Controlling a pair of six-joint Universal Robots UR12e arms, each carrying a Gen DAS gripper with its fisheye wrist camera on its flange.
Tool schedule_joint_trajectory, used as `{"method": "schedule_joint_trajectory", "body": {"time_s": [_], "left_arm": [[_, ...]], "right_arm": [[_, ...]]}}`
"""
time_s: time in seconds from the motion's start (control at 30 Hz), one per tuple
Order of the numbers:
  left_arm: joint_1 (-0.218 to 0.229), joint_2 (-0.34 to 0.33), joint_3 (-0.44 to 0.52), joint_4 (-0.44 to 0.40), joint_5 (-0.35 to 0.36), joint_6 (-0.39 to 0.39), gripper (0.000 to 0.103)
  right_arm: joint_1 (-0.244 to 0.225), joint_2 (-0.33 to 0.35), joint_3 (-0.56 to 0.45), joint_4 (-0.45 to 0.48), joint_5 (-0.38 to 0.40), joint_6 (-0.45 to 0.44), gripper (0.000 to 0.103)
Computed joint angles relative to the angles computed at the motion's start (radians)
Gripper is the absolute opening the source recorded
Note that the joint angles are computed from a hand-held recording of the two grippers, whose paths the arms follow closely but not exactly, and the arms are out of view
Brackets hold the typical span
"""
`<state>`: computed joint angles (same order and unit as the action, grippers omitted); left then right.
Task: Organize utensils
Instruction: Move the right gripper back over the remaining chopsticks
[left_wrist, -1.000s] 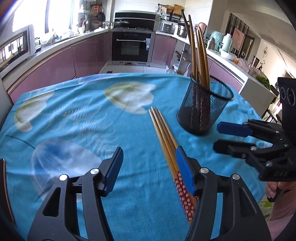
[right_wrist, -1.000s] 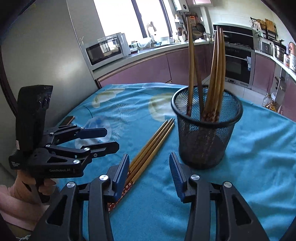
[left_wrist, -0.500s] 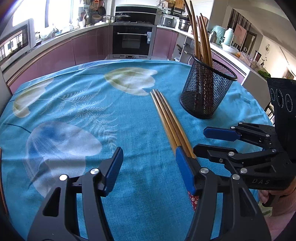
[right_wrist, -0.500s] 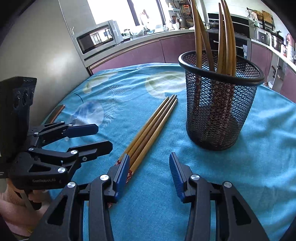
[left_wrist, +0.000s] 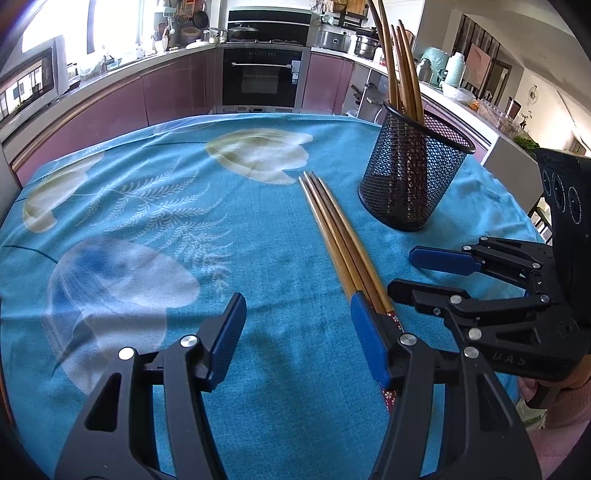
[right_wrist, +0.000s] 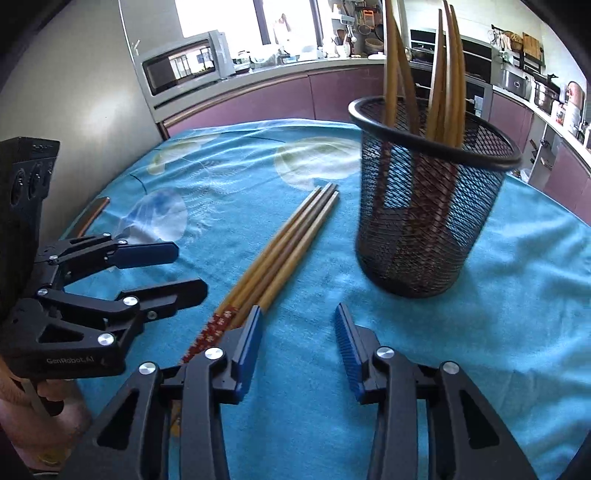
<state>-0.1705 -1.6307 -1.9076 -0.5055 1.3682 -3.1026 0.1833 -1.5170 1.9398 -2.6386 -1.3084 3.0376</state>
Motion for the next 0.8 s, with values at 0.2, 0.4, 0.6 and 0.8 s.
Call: {"method": "schedule_joint_trajectory", "body": {"time_s": [0.2,0.4,0.6,0.8], "left_arm": [[-0.001,-0.011,0.009,-0.007,-0.006,0.002,0.058],[0.002,-0.008,0.007,-0.005,0.007,-0.003,0.058],[0.004,-0.01,0.009,-0.009,-0.004,0.006,0.058],[-0.012,-0.029,0.029,-0.024,0.002,0.028,0.058]], "right_arm": [[-0.023,-0.005,0.008,-0.008,0.084,0.027,0.036],[-0.003,0.011,-0.009,0.004,0.07,0.002,0.035],[-0.001,0.004,-0.007,0.014,0.038,-0.009,0.031],[-0.011,-0.004,0.001,0.021,0.038,-0.009,0.028]]}}
